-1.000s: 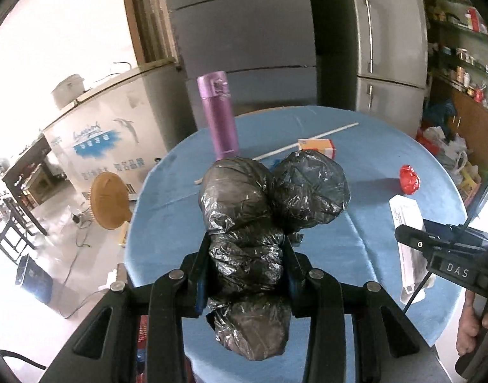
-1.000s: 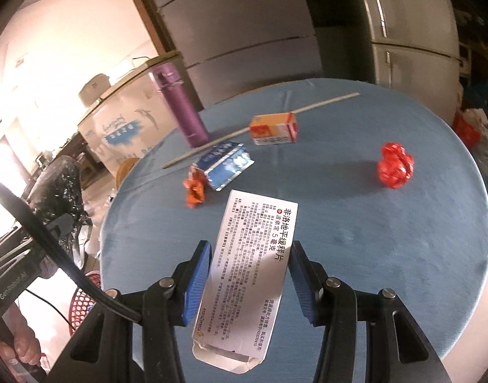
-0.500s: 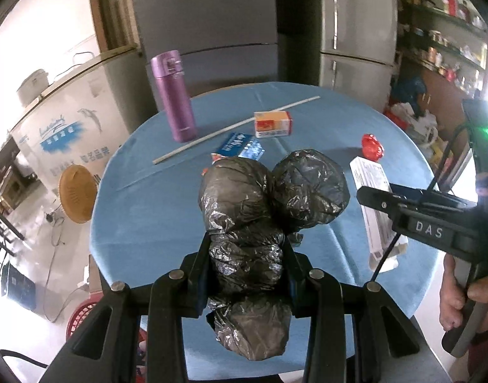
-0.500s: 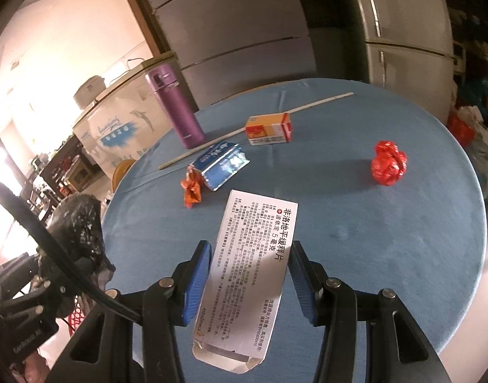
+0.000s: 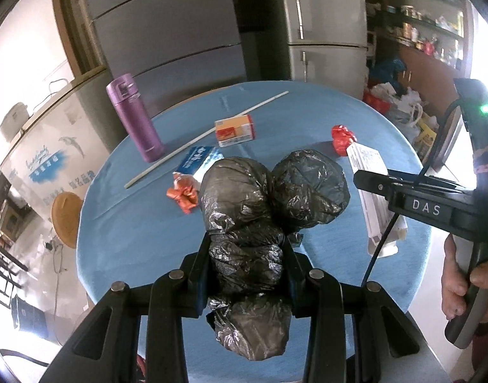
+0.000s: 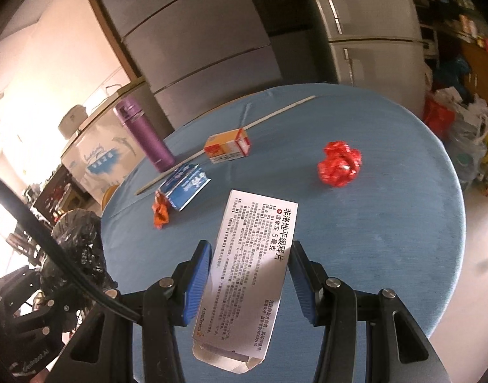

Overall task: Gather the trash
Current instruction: 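Carry the black bag and white box over the red basket with both tools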

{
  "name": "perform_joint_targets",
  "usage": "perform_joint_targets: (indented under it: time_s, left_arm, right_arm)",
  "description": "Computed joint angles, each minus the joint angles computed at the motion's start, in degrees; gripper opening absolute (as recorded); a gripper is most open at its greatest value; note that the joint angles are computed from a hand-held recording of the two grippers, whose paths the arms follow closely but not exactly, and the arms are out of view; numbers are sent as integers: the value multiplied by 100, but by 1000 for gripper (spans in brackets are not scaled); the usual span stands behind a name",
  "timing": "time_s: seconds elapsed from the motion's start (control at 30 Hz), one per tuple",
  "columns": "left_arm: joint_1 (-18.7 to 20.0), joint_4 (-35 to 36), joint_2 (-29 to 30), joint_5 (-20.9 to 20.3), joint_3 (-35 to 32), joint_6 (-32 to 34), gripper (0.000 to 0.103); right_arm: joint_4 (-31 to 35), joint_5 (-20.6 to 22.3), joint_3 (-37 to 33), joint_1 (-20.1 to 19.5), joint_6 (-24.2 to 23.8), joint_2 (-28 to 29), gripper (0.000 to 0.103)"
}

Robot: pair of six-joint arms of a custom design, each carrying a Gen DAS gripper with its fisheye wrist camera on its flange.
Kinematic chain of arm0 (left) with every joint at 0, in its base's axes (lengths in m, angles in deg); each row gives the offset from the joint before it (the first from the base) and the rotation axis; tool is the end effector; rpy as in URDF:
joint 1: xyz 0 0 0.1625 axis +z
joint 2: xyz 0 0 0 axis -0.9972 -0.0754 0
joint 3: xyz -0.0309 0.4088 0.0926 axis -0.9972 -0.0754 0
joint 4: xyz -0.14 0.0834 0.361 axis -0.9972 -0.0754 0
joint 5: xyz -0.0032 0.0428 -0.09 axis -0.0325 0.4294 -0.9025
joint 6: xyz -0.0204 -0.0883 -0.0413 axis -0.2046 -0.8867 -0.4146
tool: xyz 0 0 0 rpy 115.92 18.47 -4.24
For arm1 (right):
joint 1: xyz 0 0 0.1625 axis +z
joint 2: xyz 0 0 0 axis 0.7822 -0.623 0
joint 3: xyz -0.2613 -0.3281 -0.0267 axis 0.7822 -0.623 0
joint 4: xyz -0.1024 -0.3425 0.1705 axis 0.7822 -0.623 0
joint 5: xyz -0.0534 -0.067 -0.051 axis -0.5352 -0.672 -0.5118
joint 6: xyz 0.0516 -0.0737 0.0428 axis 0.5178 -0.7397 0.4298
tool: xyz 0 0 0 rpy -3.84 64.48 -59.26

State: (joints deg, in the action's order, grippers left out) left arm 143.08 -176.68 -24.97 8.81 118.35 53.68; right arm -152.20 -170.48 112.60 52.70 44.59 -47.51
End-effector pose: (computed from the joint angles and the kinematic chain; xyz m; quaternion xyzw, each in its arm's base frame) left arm -0.2898 -0.7774 0.2510 0.5474 0.7943 -0.1445 0.2203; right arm 0.2273 -0.6701 0.2726 -0.1596 -0.8069 0.4918 0.2857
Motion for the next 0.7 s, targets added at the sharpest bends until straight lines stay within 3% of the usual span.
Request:
perform_joint_targets:
  time_s: [0.33,0.7]
  left_arm:
    - [-99,-117,-66,-37,218,178,39]
    - [-37,-152,-131,-60,179,91,39]
  right_arm:
    - [-300,-33,333,-40,112,-225,52]
    - [-100,0,113,28,21,-83,52]
